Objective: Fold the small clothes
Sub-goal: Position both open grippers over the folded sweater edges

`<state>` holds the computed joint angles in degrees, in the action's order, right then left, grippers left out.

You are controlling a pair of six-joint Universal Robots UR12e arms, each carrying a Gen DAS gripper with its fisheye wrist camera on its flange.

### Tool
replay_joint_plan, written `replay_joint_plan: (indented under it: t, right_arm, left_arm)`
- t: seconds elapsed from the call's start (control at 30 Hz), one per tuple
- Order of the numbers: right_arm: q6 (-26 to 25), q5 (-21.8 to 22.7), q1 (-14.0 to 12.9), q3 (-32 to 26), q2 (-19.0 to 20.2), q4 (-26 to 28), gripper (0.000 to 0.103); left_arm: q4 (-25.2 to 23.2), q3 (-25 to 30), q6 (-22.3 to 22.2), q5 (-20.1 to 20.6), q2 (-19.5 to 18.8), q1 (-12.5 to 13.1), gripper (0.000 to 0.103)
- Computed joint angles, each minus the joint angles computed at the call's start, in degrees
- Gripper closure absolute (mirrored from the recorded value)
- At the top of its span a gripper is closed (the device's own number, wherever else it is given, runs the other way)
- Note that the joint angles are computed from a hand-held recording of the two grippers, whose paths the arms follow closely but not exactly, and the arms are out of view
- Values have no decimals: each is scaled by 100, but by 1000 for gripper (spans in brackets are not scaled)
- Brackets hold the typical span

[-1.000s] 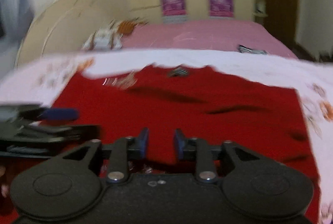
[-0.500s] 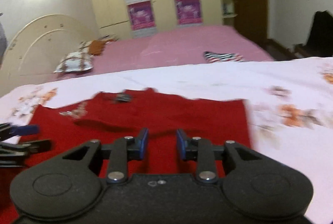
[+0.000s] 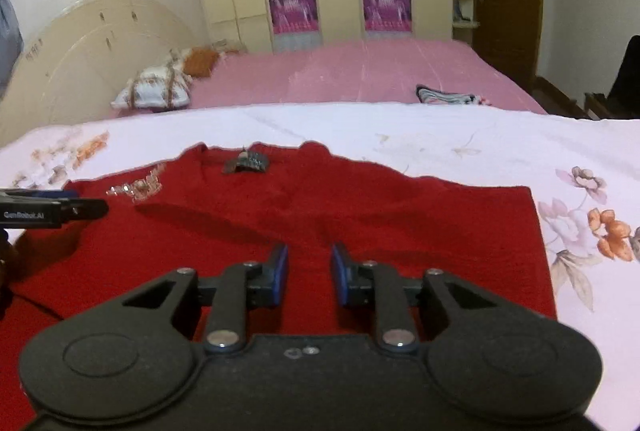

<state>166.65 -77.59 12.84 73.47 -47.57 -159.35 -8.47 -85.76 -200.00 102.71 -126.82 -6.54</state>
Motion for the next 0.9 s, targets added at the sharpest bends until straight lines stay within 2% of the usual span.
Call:
replay_joint_plan:
  t: [0.07,0.1,0.17,0.2,0.3,0.37,0.43,0.47,0.53,0.57,0.63,0.7,0.73,0.8,0.9]
  right_arm:
    - [19,-75,-16,66,-73,-89,80]
    - [41,-74,-40,137,-116,-231,76]
    - [42,-183,-75,177,-128,-271,75]
    - [23,-332,-84,119,-81,-94,76]
    - [252,-203,-169,122,-104,-49,77]
    - [353,-325,-164,168,-167,-128,78]
    - [472,-122,-212,276,-234,-408,75]
    - [428,-136,-210,280,-232,-434,75]
    - [273,-592,-150,152,-166,-105,76]
    - [245,-643,-166,130,-141,18,77]
    - [82,-561,-205,220,-159,-154,77]
    - [65,-738,-177,257,-217,-167,78]
    - [102,-725,-174,319,-269,-249,77]
    - [195,-354,-201,484,-386,-452,71]
    - [-128,56,-102,620,-457,-365,71]
  left_arm:
    - [265,-60,235,107,46,-23,26]
    - [332,-76,322,115,49,-21,26]
    - [-72,-37,195,-73,33,57,26]
    - [-73,-53,189,-150,39,82,26]
    - [-96,-79,188,-149,84,78,27]
    - [150,-138,233,-63,131,32,27]
    - [359,-91,476,-76,89,-4,26]
    - [253,-34,509,-108,61,0,26]
    - [-244,101,422,-155,-25,32,26]
    - [-157,59,441,-149,-37,38,21]
    - [-213,48,358,-56,-7,13,21]
    - [-384,91,304,272,50,-104,21]
    - [-165,38,229,234,88,-162,21]
    - [168,39,372,0,78,-297,21]
    - [121,287,504,-243,-92,-550,21]
